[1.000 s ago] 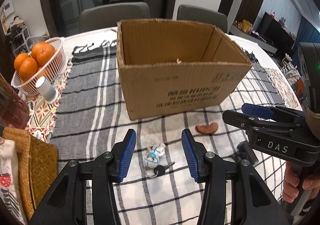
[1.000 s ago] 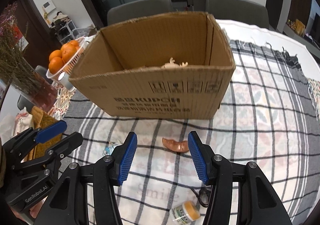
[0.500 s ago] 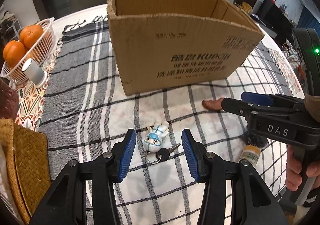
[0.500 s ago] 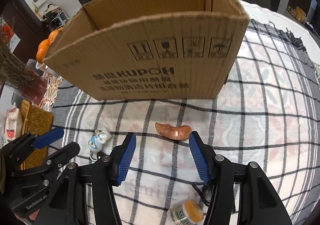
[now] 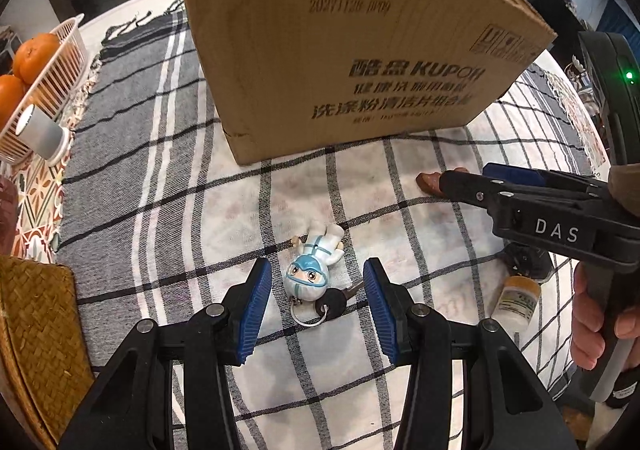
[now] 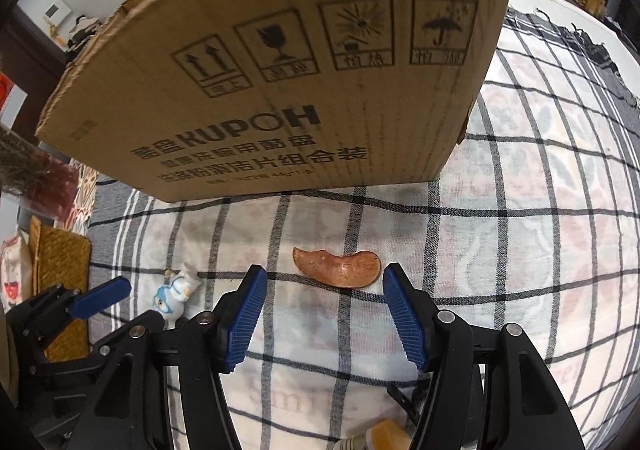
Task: Organize rigid objects
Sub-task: 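Move both tools back toward the wooden comb and keychain on the cloth, then grasp the astronaut keychain with the left tool while the right tool grasps the wooden comb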
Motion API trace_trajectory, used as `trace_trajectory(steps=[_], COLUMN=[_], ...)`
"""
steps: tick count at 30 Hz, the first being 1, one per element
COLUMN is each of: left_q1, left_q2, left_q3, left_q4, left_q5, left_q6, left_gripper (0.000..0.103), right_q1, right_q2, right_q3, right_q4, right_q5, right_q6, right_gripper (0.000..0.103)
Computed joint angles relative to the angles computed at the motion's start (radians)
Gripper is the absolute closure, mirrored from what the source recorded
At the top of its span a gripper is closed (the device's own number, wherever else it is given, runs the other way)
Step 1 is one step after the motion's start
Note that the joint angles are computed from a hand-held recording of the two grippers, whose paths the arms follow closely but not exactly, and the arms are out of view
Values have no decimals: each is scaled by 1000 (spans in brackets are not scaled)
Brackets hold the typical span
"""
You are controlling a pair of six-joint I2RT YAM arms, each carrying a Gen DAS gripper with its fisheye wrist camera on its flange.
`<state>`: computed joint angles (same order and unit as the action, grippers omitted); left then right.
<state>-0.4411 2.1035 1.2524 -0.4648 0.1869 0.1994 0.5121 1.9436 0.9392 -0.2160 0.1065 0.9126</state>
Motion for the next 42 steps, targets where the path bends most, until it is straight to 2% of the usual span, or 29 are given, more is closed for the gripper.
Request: trace_trajectory(steps=[22, 25, 28, 29, 36, 42], left_q1=[15, 17, 18, 18, 10, 3], left_q2=[103, 112, 119, 120, 87, 37], left_q3=[66, 69, 68, 68, 26, -16], left_q4=[-41, -45, -48, -49, -1, 51], left_q5=[47, 53, 54, 52, 56, 57], left_q6=[-25, -34, -28, -29, -58, -76], left_gripper=[57, 61, 71, 76, 76, 76], right_q1=[-22, -25, -26, -26, -6, 12], right_q2=[124, 130, 136, 138, 130, 75], right_q3=[74, 75, 76, 79, 60, -12], right_q4=[12, 20, 25, 21, 31, 59], right_q5=[-8, -5, 5, 10, 25, 20], right_q6=[16, 20, 6, -1, 5, 26], right_gripper=[41, 41, 42, 45, 46, 46])
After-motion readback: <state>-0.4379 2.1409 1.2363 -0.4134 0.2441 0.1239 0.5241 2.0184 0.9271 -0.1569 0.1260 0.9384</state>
